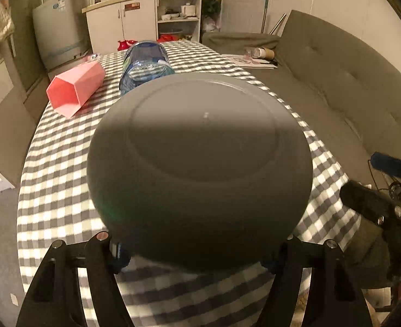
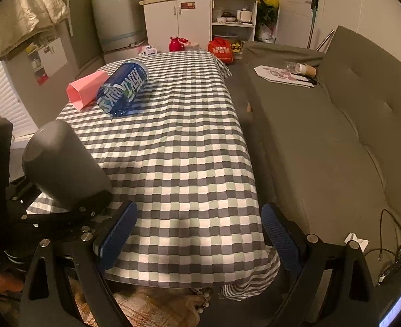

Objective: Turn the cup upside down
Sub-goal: 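Rotate the grey cup with the left tool, turning its base upward, then lower the grey cup upright onto the table and open the left tool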

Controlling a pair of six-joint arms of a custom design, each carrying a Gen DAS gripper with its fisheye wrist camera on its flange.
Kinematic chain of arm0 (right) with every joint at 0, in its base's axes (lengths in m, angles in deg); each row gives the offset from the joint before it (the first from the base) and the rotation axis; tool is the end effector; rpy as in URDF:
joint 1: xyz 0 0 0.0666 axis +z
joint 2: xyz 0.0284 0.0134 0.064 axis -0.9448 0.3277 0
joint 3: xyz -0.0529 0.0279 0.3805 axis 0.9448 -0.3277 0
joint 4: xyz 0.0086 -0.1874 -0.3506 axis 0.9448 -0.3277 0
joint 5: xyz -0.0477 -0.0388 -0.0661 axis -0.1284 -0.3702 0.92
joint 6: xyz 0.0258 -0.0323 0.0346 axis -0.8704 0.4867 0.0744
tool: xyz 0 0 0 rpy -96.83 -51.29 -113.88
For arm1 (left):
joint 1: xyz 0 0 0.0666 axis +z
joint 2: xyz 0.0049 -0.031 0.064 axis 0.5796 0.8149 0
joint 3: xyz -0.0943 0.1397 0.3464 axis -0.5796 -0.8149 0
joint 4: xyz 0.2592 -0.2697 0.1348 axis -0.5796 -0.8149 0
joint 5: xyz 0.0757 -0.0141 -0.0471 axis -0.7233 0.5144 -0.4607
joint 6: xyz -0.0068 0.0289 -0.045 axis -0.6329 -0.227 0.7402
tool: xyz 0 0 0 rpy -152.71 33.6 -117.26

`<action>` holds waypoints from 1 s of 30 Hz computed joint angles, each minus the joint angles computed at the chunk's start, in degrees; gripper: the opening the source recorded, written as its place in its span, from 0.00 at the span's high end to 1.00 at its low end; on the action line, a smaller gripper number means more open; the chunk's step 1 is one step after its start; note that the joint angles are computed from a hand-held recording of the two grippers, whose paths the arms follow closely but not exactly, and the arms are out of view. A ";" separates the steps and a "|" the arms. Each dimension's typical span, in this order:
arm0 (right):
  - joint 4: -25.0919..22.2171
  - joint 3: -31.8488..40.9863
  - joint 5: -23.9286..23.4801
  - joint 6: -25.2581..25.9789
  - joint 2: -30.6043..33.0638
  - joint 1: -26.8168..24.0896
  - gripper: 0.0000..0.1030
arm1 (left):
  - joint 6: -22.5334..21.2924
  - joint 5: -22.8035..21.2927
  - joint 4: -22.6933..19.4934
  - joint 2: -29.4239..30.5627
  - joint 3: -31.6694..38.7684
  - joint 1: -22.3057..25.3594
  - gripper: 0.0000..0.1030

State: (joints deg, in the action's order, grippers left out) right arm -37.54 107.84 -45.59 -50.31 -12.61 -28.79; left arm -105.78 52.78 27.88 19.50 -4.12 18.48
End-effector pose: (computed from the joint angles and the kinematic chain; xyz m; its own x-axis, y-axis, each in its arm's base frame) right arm 0.2856 0.2308 0.4316 -0.6970 0.3985 -0.5962 0.4718 0.8809 0.0373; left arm 0.4134 -0.1387 0.3944 -0.5589 0.5779 -0.5946 0.7379 0.6738 -0.0387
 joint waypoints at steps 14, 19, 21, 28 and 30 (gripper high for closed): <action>1.97 -1.84 -2.02 1.50 -0.07 -1.78 0.10 | 4.12 -0.59 8.00 5.64 3.36 -1.59 0.29; 3.12 -2.10 -2.86 2.30 0.16 -2.66 0.10 | 4.13 0.00 7.86 6.16 3.87 -1.48 0.28; 3.69 -2.09 -3.27 2.61 0.20 -3.07 0.10 | 4.60 1.19 7.53 6.30 4.00 -1.04 0.25; 3.43 -0.35 -2.86 2.90 0.57 -2.51 0.10 | 4.85 -0.79 4.30 5.00 4.38 -0.18 0.17; 2.33 0.87 -1.71 2.40 0.46 -1.70 0.10 | 4.18 -0.50 4.70 2.95 3.20 0.61 0.17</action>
State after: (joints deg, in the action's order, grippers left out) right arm -35.21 108.72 -47.29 -47.91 -12.15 -30.48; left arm -101.59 52.28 32.58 22.45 -0.92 19.09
